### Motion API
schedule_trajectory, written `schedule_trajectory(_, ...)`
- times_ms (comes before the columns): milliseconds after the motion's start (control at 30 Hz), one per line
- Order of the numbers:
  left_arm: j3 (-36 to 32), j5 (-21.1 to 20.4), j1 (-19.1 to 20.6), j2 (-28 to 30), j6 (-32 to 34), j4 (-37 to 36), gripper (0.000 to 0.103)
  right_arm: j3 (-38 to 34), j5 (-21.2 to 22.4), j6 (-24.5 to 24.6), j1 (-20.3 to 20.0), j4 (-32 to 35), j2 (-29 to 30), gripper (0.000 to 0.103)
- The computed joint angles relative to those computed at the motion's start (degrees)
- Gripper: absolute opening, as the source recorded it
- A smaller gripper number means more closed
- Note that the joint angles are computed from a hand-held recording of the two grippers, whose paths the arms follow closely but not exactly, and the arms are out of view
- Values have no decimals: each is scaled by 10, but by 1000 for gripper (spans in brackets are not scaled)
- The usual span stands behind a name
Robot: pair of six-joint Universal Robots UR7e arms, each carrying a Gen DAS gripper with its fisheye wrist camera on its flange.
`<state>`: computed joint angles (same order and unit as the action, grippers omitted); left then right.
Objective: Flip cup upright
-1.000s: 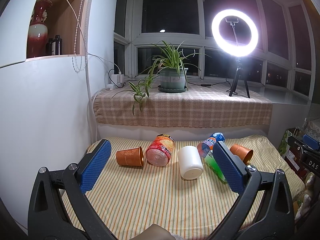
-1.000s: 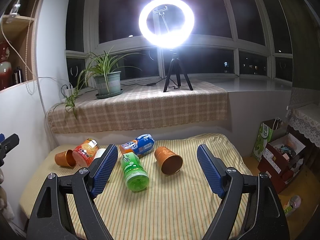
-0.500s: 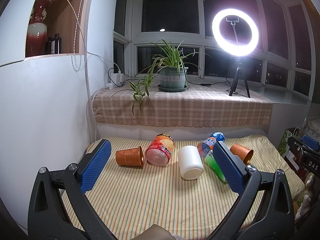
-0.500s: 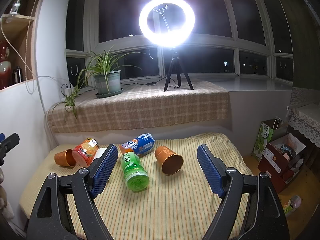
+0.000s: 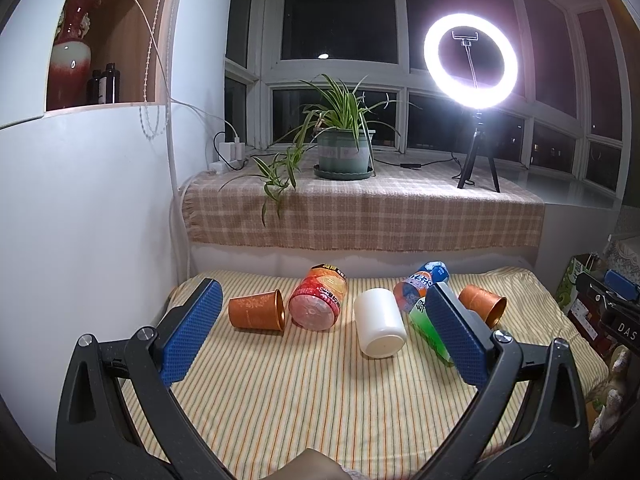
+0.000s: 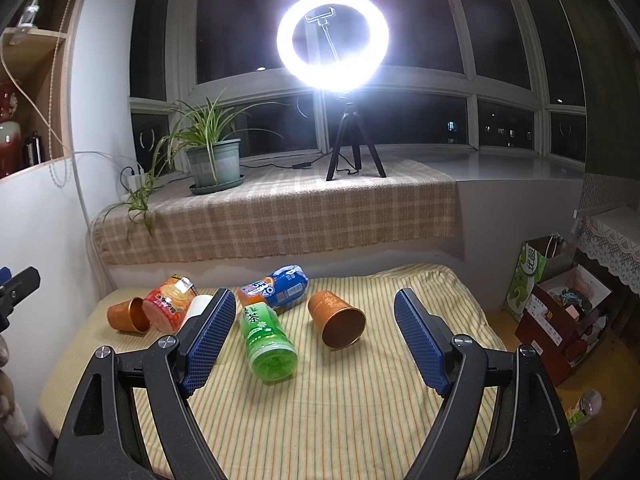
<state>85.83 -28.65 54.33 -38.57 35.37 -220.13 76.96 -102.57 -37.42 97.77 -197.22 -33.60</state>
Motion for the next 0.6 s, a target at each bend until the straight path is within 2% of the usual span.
schedule_trajectory(600,12,2,5,7,-13,-4,103,-1,-1,-1,-1,1,2,81)
